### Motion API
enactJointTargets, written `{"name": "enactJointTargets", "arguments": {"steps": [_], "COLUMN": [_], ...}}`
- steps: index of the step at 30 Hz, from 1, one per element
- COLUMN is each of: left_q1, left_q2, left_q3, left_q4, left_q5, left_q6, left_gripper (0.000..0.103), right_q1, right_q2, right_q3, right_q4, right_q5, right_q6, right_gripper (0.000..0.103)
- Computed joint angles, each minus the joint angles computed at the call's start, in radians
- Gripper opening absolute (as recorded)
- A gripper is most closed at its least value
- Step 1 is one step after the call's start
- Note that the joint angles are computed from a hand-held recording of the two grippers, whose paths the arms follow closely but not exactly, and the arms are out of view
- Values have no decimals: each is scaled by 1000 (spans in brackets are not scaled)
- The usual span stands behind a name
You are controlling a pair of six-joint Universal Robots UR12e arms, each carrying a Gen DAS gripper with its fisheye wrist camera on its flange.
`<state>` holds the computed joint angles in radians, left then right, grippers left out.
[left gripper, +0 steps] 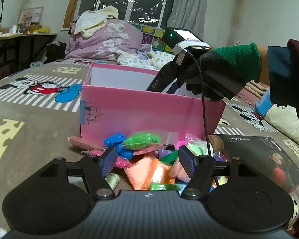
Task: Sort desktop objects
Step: 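Lower the light green packet into the box and open the right gripper, then grasp a bright green packet with the left gripper while the right grasps a blue packet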
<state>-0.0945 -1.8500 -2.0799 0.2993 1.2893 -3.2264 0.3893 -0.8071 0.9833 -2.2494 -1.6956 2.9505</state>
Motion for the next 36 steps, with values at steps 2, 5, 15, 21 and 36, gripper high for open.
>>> {"name": "enactJointTargets", "arguments": {"steps": [2,5,15,21,36], "left_q1": [1,4,9,2,-11], "left_q2": [2,3,20,40,42], "left_q3": [-1,-3,-25,-47,-50], "left_q4": [-3,-8,-43,-87,-141], "left_q5": [3,6,-22,-36,-47], "left_q6": [3,13,114,241,247], "left_gripper": [67,67,67,67,66], "right_q1": [2,4,2,11,46], "right_q2": [-5,-17,-104,-165,-352], "right_q3": [11,31,146,225,500], "right_q4": [-22,-61,-254,-328,-289], "right_q5": [-9,-17,12,44,173], "right_q6": [-1,-1,-5,-44,-372], "right_gripper": [70,70,70,70,70]}}
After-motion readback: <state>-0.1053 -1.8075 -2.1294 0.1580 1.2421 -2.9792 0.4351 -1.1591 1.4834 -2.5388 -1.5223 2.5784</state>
